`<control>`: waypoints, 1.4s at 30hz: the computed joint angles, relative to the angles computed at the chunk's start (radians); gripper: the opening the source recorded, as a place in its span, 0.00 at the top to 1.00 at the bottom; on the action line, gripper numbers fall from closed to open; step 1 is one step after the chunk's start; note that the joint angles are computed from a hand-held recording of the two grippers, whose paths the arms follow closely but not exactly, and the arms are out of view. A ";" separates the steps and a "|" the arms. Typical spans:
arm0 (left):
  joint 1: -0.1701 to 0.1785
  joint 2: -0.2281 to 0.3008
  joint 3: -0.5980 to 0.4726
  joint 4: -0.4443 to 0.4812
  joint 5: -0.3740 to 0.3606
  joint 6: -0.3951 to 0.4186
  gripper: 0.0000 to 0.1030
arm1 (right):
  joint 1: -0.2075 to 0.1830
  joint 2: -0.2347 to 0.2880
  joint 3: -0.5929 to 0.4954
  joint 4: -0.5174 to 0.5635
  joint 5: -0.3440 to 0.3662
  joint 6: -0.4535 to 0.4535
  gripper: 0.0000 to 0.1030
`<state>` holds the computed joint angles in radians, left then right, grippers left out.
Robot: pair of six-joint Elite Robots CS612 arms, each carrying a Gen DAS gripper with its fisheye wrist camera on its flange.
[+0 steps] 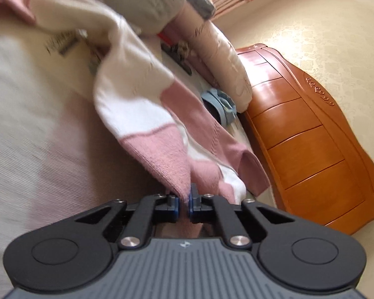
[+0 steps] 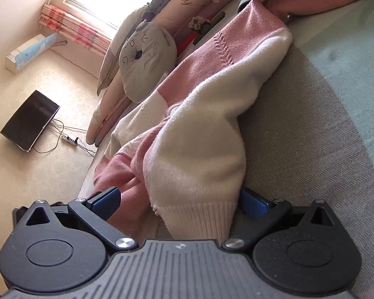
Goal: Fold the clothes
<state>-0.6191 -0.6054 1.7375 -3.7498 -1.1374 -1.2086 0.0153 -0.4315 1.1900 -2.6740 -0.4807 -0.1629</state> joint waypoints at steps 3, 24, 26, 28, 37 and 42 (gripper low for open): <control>-0.011 -0.039 0.054 0.043 0.040 -0.008 0.96 | -0.001 -0.019 0.027 0.002 -0.022 -0.022 0.00; -0.030 -0.061 -0.157 0.464 -0.054 0.741 0.50 | 0.070 -0.148 0.248 -0.399 -0.820 -0.204 0.00; -0.026 -0.032 -0.228 0.510 -0.078 0.793 0.49 | 0.064 -0.143 0.254 -0.429 -0.817 -0.177 0.00; -0.029 -0.007 -0.300 0.597 -0.080 0.832 0.47 | 0.059 -0.141 0.257 -0.438 -0.810 -0.158 0.00; -0.069 0.084 -0.521 0.887 0.017 0.991 0.40 | 0.057 -0.138 0.266 -0.464 -0.796 -0.175 0.00; -0.084 0.099 -0.555 0.974 0.059 1.093 0.40 | 0.055 -0.155 0.280 -0.451 -0.830 -0.148 0.00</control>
<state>-0.7033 -0.5067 1.1828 -2.7762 -1.0786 -0.1154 0.0700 -0.5861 1.4700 -3.1254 -1.3102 -0.3108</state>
